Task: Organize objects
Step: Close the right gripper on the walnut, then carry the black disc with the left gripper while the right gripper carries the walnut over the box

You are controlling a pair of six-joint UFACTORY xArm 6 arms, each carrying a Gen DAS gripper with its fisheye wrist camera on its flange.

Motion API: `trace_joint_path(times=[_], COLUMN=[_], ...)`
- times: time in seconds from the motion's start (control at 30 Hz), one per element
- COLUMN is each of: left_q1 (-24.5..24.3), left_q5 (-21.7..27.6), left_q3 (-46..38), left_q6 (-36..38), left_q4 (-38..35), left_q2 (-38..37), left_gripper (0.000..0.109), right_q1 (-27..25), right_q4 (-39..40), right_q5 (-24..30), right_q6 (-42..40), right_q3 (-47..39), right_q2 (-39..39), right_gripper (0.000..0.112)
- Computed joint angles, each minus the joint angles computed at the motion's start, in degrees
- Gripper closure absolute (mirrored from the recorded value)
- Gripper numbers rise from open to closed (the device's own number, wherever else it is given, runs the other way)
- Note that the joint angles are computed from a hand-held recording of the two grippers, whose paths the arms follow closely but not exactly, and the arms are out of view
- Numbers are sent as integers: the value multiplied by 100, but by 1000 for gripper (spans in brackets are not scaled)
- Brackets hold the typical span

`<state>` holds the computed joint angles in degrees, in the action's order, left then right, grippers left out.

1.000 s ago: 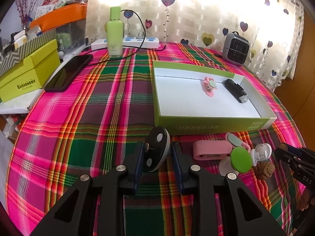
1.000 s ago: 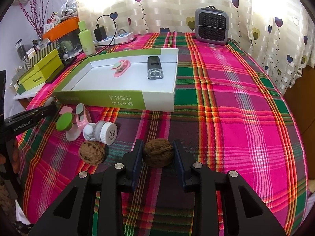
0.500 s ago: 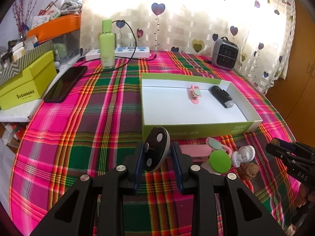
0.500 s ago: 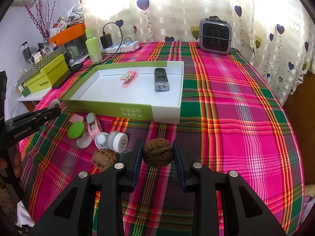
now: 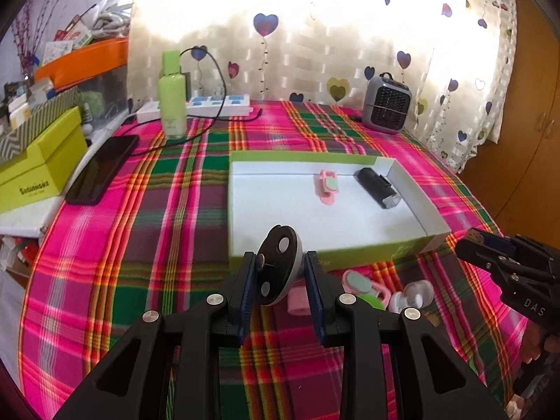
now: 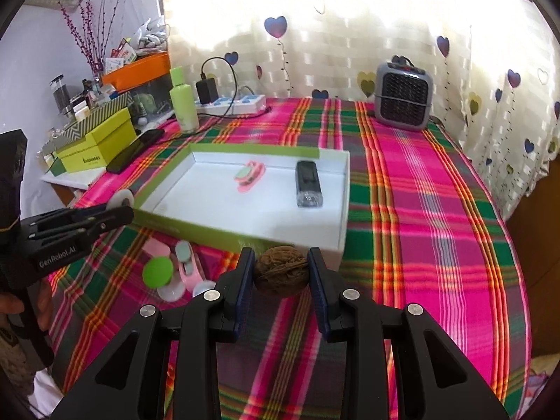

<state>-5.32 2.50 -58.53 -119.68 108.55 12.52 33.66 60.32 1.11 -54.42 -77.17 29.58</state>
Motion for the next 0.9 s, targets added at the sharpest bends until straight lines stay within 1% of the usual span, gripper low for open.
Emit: trace_joint_path(times=[0.07,0.17,0.33,0.4,0.47,0.53,0.67,0.77,0.83,0.9], left_q1=[13,44,112,145,160,175,163,152,127,107], left_q5=[-38,-81,-189,-249,-251,-256,-248,-290,-278,-240], left_q3=[-104,-223,-461,-570,-656,-733,-876,-986,-1049,-1125], left_q6=[186,626,1235,1621,2053,2380,3171,3782,4289,4572], left_q4=[-152,-567,-1124,-1486,-1905,-2232,-2993,-3608,-4126,-4409], left_q2=[88,215,458,581,687,781,978,1138,1243,1329], left_gripper=[83,83,83,83,83,83,83,83,83,83], right_q1=[-27,-39,-113,-143,-207,-254,-314,-351,-371,-396], right_q4=[-208,-327,-1149,-1550,-2312,-2786,-3344,-3586,-3846,-4031], right_q5=[61,118,273,329,409,512,680,895,968,1087], right_q6=[186,237,917,1256,1907,2310,2761,2930,3112,3246], right_q3=[-116,-293,-733,-934,-1172,-1401,-1773,-2109,-2277,-2502], right_q2=[78,192,521,678,876,1044,1296,1510,1627,1765], right_gripper=[81,81,81,81,81,81,81,81,80,81])
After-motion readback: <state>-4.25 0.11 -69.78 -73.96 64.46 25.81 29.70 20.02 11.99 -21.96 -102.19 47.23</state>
